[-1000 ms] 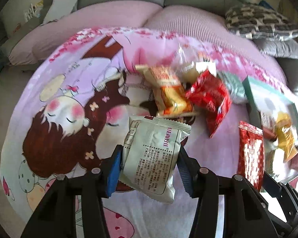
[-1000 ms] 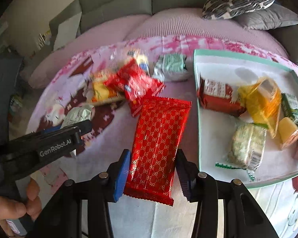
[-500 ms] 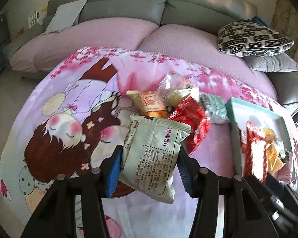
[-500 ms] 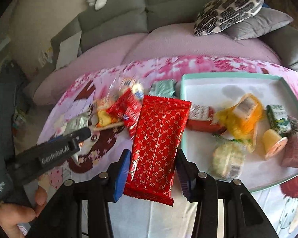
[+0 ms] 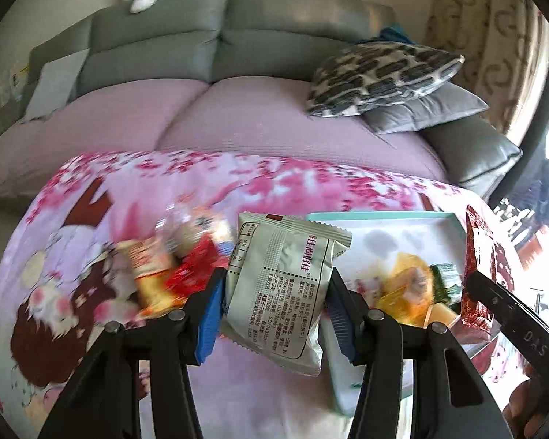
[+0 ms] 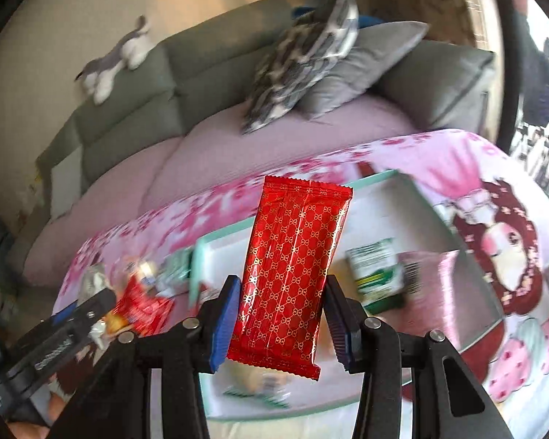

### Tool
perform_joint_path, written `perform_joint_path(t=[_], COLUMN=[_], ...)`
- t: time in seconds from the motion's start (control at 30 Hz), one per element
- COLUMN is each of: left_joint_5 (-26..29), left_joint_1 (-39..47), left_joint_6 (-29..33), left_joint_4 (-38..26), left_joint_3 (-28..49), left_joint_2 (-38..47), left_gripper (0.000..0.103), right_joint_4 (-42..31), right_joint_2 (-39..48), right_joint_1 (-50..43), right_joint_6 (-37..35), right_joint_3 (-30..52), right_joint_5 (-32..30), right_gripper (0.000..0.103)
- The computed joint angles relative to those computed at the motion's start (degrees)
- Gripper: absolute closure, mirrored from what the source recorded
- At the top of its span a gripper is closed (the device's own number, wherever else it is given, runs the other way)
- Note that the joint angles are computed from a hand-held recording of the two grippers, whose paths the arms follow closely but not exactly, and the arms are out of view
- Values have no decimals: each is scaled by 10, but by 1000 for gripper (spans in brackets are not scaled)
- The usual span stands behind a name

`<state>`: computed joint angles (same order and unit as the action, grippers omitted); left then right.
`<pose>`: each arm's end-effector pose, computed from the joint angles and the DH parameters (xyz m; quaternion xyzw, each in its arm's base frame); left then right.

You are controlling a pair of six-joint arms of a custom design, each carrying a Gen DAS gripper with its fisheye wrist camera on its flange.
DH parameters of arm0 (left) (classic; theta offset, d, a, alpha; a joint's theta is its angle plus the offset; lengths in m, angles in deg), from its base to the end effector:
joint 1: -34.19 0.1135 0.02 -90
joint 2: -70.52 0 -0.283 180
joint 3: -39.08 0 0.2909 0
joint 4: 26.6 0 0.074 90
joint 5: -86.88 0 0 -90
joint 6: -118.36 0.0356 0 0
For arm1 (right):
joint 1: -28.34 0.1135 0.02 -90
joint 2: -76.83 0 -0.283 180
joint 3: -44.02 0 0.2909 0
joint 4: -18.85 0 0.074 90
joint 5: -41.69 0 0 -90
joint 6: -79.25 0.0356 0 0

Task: Organize snacks
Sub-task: 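Carry the white pouch and red wafer bar over the tray with both tools, then open both tools to drop the pouch and wafer bar into the tray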

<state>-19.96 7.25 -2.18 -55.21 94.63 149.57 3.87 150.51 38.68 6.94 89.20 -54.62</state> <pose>0.2716 -0.1264 0.1901 -0.0769 0.9337 -0.0330 0.3482 0.2703 0.0533 0.1710 0.0371 0.9168 0.1446 0.3703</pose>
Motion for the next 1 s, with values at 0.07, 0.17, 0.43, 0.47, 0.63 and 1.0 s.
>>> perform_joint_path(t=[0.07,0.17,0.43,0.47,0.63,1.0], left_joint_5=[7,27,45,46,64,65], left_joint_1=[-4,-6,-12,-12,-6,-11], left_joint_6=[5,10,28,28,23,-2], left_joint_4=[3,8,-5,-9,-18,-42], left_joint_3=[23,68,179,188,226,237], left_joint_2=[29,81,214,224,282,290], left_gripper=[48,48,48,48,48,40], right_joint_4=[4,18,46,45,46,32], right_joint_2=[11,34,107,112,130,155], right_joint_1=[-22,-44,-43,-41,-42,-44], right_joint_6=[-6,-16,-24,-26,-29,-28], right_joint_3=[4,7,27,30,35,49], right_joint_5=[-8,-12,-26,-19,-19,-15], right_gripper=[55,55,55,55,55,55])
